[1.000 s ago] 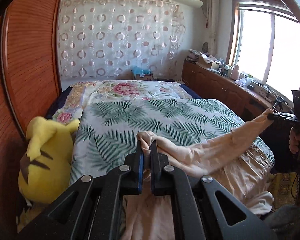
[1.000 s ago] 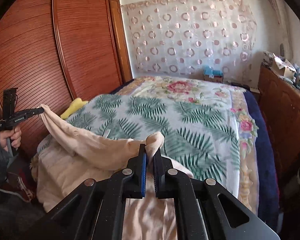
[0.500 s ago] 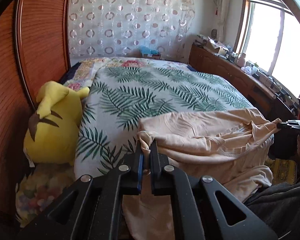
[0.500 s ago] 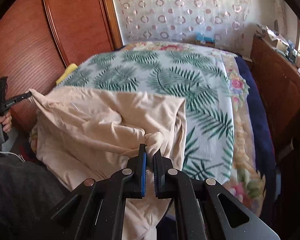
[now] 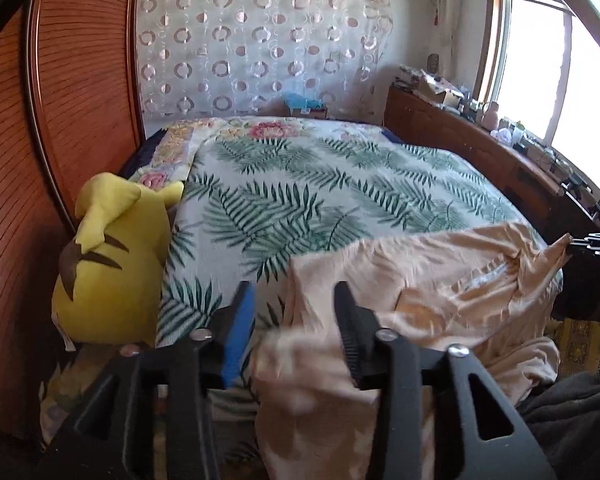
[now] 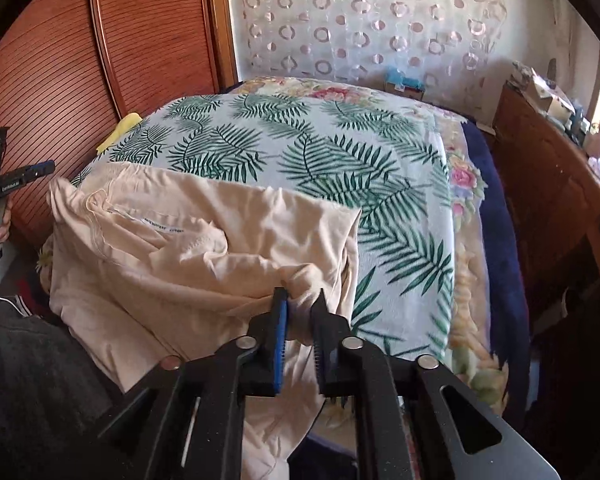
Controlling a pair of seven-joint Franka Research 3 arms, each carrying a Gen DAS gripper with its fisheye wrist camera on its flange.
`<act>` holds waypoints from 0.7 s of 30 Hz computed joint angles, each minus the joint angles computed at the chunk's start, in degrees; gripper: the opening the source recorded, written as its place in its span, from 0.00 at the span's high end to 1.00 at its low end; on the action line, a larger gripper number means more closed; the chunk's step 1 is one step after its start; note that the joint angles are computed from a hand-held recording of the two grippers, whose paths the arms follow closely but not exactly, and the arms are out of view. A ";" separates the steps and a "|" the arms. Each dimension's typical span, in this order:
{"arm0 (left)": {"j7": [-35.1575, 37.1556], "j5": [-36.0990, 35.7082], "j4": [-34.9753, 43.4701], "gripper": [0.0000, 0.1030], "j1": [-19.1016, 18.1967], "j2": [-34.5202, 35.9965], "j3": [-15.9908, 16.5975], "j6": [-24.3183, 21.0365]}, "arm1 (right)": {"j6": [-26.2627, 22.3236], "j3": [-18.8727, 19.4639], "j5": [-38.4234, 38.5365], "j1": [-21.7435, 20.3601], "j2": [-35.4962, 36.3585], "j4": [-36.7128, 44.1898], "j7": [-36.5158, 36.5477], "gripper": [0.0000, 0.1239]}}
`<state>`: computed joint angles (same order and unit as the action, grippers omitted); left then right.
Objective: Fold small clothes
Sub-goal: 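Lift the peach shirt hem upward with both tools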
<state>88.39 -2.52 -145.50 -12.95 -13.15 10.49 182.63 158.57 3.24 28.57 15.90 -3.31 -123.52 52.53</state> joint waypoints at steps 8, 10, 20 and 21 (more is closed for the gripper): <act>7.72 -6.61 7.14 0.22 -4.06 4.85 3.86 -3.18 | 2.65 -0.16 0.55 0.01 -0.07 0.52 -1.17 0.65; 4.32 -2.94 9.19 0.22 0.90 7.06 -0.36 -4.00 | 3.33 -0.20 1.87 0.09 1.58 1.84 -1.95 0.63; 9.84 -7.05 18.53 0.24 7.39 16.18 -6.86 -11.19 | 2.59 0.68 -4.81 -0.29 16.24 13.80 4.07 0.61; 9.51 -6.20 18.90 0.28 7.99 16.61 -7.46 -11.88 | 2.17 0.41 -6.14 -0.15 17.37 14.87 5.45 0.61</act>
